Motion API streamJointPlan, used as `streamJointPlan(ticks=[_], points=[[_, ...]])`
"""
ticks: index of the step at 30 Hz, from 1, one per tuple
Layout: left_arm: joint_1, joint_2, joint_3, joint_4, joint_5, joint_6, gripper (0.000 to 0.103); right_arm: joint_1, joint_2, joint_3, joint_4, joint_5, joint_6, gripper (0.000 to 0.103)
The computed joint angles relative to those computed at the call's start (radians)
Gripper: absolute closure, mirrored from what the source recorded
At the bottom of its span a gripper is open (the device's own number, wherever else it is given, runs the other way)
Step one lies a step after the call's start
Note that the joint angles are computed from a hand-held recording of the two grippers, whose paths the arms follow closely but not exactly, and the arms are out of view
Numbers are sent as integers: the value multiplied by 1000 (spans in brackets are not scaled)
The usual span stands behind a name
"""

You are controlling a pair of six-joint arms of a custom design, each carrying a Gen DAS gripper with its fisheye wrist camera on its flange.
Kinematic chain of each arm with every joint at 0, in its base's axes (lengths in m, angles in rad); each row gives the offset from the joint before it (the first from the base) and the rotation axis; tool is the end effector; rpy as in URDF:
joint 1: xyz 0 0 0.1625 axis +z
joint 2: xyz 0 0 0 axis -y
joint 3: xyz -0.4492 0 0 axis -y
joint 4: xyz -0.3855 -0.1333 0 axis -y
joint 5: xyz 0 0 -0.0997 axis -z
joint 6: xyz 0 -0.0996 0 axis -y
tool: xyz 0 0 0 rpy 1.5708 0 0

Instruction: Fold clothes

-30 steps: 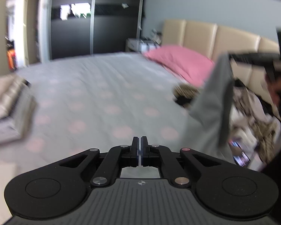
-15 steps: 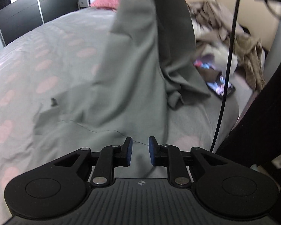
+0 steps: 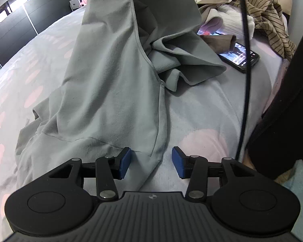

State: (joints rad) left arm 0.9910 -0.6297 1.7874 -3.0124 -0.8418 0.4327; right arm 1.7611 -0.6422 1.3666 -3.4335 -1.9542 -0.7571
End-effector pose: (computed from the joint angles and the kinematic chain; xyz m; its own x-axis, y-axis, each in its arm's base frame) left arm -0.1805 -0.6400 0.0306 -0.4387 0.5660 -0.6980 0.7820 0.6232 0.0138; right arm 0.2407 -0.7419 0.2279 -0.6541 -0.1678 0.7375 -0.7272 0.4077 -0.5522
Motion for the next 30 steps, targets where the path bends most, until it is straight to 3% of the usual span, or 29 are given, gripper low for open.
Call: streamJointPlan(ticks=[1, 5, 11, 18, 24, 30], points=[[6, -3, -4, 2, -8, -11, 61, 0, 1, 0, -2, -2, -4, 97], [27, -21, -12, -1, -34, -57, 96, -3, 4, -3, -5, -16, -11, 97], [37, -93, 6, -87, -69, -129, 97, -5, 17, -17, -25, -53, -27, 97], [39, -241, 3, -296, -19, -149, 97, -4, 26, -15, -60, -78, -27, 97], [26, -331, -42, -436, 43, -17, 97, 11, 4, 40, -41, -2, -21, 97], [-31, -369, -92, -627, 46, 188, 97, 68, -10, 84, -186, 99, -46, 98]])
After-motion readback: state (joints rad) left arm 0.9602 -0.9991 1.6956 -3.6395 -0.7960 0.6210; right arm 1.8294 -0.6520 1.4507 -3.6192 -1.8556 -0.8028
